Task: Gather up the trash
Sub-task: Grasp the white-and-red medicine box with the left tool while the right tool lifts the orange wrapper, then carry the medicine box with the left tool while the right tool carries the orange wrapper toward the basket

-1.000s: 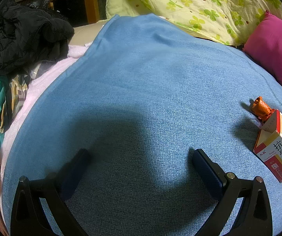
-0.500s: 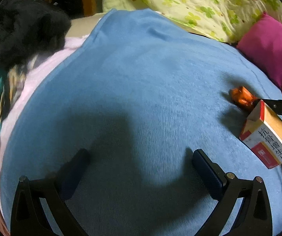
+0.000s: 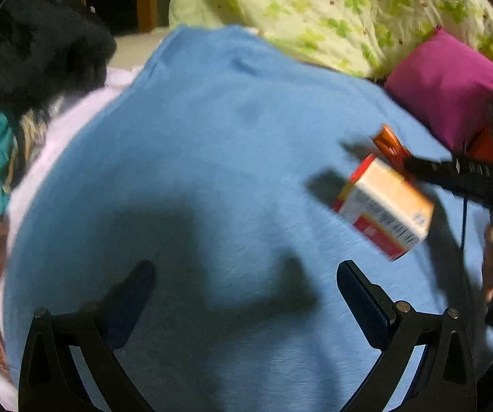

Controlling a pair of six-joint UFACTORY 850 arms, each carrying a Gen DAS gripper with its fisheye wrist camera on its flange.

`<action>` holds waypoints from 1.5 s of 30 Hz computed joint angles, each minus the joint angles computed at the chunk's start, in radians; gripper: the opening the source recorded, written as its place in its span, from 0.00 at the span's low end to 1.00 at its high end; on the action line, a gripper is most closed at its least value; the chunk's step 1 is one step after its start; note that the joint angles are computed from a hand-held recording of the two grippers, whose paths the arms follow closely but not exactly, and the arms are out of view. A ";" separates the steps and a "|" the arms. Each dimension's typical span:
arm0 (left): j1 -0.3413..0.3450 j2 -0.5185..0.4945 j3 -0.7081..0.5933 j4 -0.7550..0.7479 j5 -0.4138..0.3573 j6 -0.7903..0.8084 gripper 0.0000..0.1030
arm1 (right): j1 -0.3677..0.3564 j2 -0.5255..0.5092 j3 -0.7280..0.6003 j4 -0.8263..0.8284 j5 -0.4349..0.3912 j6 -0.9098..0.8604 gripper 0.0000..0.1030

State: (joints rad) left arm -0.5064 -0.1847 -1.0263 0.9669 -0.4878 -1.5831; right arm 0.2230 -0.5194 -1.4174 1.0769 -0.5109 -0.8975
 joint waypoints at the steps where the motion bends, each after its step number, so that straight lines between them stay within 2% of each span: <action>1: -0.013 -0.009 -0.022 -0.002 -0.028 0.010 1.00 | -0.007 0.038 0.044 0.030 0.028 -0.031 0.33; 3: -0.044 -0.039 -0.098 -0.024 -0.086 0.056 1.00 | -0.016 0.118 0.134 0.100 0.092 -0.117 0.33; 5: -0.053 -0.063 -0.157 -0.072 -0.099 0.095 1.00 | -0.026 0.198 0.217 0.194 0.146 -0.221 0.33; 9: -0.046 -0.161 -0.318 -0.263 -0.148 0.204 1.00 | -0.064 0.352 0.366 0.463 0.192 -0.482 0.33; 11: -0.036 -0.201 -0.367 -0.322 -0.163 0.219 1.00 | -0.086 0.412 0.417 0.568 0.183 -0.588 0.33; 13: -0.025 -0.243 -0.415 -0.397 -0.186 0.243 1.00 | -0.112 0.458 0.454 0.597 0.150 -0.620 0.33; 17: -0.019 -0.291 -0.464 -0.489 -0.180 0.234 1.00 | -0.142 0.515 0.508 0.670 0.114 -0.709 0.33; 21: -0.018 -0.327 -0.496 -0.545 -0.198 0.240 1.00 | -0.165 0.522 0.529 0.705 0.075 -0.728 0.33; 25: -0.018 -0.350 -0.510 -0.577 -0.195 0.234 1.00 | -0.159 0.542 0.554 0.756 0.075 -0.799 0.33; 26: -0.016 -0.347 -0.501 -0.586 -0.176 0.238 0.96 | -0.160 0.544 0.557 0.763 0.073 -0.808 0.33; 27: -0.013 -0.343 -0.492 -0.603 -0.155 0.254 0.86 | -0.159 0.550 0.562 0.775 0.074 -0.821 0.33; 28: -0.015 -0.341 -0.485 -0.615 -0.149 0.264 0.80 | -0.158 0.558 0.569 0.786 0.076 -0.833 0.33; 29: -0.012 -0.342 -0.482 -0.646 -0.142 0.295 0.68 | -0.158 0.563 0.571 0.791 0.078 -0.843 0.33; 30: -0.010 -0.340 -0.476 -0.675 -0.132 0.319 0.67 | -0.157 0.569 0.575 0.797 0.080 -0.852 0.33; 34: -0.025 -0.308 -0.441 -0.616 -0.116 0.304 0.66 | -0.152 0.602 0.592 0.803 0.086 -0.862 0.33; 39: -0.070 -0.226 -0.385 -0.431 -0.144 0.218 0.64 | -0.146 0.657 0.619 0.811 0.103 -0.887 0.33; 43: -0.133 -0.162 -0.362 -0.241 -0.222 0.118 0.64 | -0.148 0.717 0.649 0.808 0.115 -0.889 0.33; 45: -0.179 -0.130 -0.360 -0.134 -0.289 0.077 0.64 | -0.148 0.744 0.659 0.803 0.121 -0.884 0.33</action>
State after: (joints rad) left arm -0.6853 -0.3151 -1.3867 0.8330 -0.7770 -1.5063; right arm 0.0746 0.2243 -0.7583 1.8797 -0.3898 -1.7818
